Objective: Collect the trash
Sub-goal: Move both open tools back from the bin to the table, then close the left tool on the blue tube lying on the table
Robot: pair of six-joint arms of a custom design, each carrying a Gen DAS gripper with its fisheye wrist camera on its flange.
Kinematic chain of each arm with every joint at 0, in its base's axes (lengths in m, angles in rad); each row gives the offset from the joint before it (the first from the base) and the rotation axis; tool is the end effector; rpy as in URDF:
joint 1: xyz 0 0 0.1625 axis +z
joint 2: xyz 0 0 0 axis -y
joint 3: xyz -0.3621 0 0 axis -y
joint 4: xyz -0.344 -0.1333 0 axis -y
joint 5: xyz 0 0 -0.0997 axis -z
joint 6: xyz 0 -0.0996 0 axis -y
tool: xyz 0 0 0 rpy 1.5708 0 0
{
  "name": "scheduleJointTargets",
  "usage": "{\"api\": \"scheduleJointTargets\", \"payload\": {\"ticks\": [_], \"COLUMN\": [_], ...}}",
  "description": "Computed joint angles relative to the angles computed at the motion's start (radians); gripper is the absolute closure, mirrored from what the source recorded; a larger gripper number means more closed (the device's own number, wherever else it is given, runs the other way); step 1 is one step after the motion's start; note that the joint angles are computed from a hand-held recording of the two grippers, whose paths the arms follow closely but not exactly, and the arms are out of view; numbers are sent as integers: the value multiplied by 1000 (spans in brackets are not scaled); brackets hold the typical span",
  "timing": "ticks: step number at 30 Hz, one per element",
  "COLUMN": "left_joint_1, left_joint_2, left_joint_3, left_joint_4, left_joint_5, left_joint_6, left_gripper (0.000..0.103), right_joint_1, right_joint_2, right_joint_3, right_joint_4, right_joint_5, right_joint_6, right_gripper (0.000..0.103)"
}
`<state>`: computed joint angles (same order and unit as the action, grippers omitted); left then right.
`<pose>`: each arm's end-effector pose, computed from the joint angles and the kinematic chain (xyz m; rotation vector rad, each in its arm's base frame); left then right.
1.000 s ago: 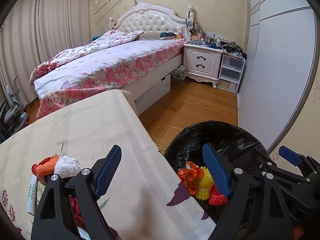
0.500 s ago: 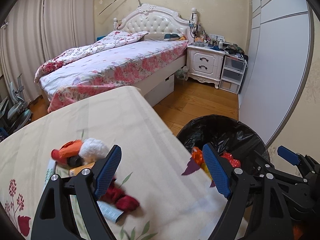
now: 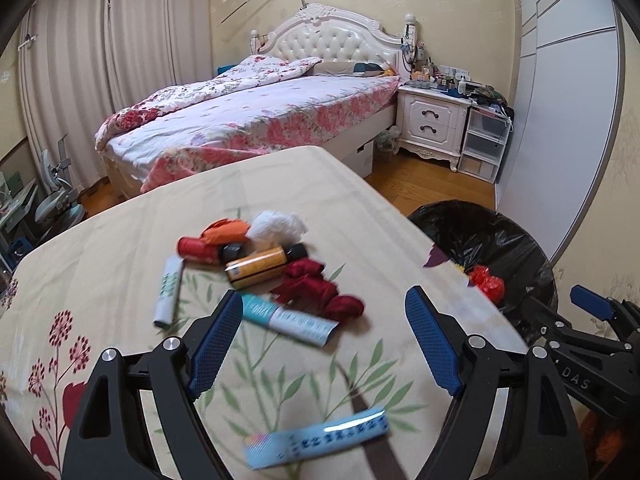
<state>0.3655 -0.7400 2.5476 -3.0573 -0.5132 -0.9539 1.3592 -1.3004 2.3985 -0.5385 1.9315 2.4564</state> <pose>-0.1697 -0.3006 -0.0056 0.4825 2.1573 -0.9658 0.0373 -0.2938 0.0712 0.3045 -2.2222 0.9369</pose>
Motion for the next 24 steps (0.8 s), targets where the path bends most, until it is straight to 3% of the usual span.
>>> {"api": "scheduleJointTargets", "payload": {"ticks": [13,24], "left_joint_1": [-132,-205], "left_joint_2": [-121,-97], "left_joint_3": [136,178], "left_joint_4": [288,303], "left_joint_5": [-61,-135], "left_joint_6": [-324,-390], "left_gripper": [22,22], "right_joint_1": [28,10], "right_joint_2": [16,-13], "right_joint_3": [112,176], "right_joint_4": [-82,-117], "right_joint_5": [-2,-45], "right_joint_6": [-30,-45], "right_gripper": [28,28]}}
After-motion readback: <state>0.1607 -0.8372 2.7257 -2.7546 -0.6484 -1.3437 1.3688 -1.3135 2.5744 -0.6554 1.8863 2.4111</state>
